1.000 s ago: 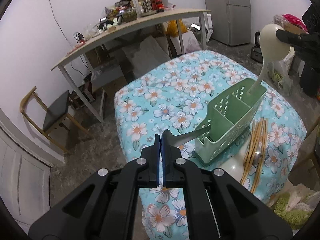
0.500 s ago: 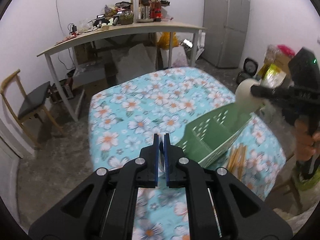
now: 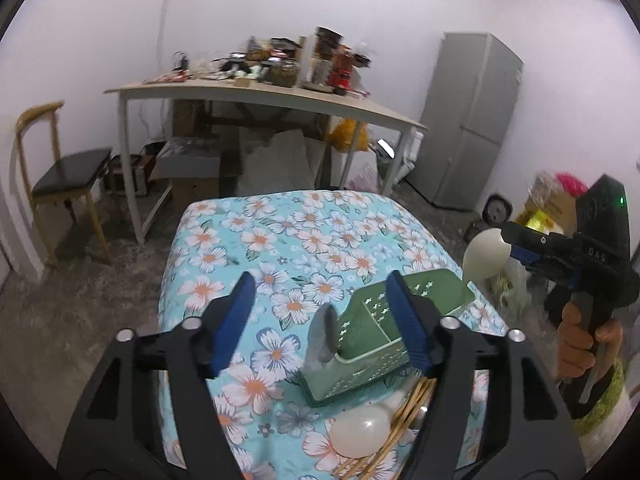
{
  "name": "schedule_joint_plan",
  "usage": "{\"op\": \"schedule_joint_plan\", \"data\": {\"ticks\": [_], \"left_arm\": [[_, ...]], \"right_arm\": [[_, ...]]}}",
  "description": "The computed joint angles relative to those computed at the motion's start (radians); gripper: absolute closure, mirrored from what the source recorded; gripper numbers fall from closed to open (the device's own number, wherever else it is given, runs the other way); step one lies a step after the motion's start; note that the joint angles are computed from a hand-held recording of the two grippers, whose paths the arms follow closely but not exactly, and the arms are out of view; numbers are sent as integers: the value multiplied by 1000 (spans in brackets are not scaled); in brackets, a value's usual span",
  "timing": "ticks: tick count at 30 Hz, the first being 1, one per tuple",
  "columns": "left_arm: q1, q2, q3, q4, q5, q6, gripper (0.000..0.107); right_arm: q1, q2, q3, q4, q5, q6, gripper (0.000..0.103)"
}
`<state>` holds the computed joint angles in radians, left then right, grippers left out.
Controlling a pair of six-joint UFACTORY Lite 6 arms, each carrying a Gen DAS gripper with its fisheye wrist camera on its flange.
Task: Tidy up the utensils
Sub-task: 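Lower the metal spoon into the green holder with the left tool while the right tool inserts the white spoon, then move the right tool to the wooden chopsticks and close on them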
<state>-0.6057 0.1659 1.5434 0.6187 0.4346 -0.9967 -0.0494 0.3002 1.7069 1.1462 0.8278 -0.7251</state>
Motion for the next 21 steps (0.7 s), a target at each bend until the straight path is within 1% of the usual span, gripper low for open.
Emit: {"op": "schedule_joint_plan", "data": {"ticks": [2,4,7,9,12,16,18,21], "left_arm": [[-1,-55,-91,54,-27,-113,35],[-2,-90,-160,75,-43,-171,34],[-16,-124,-239,143,-42,-271,34],[-31,-146,-288,194,-39,-345,33],[-54,-169,-343,230,-33,-403,32],[-68,-188,-396,238,-54,-440,30],[-70,-199,-422,235,-64,-460,27],[-76,-205,-451,250,-74,-485,26]], "right_arm": [[6,11,20,-17,5,11,50],[25,38,58,-71,0,43,46],[76,100,146,-290,-15,195,43],[82,103,149,-353,-32,240,43],[45,57,85,-284,-41,196,43],[18,-50,-23,-266,-74,166,34],[14,-104,-80,-303,-94,182,30],[32,-184,-176,-463,-138,298,24]]}}
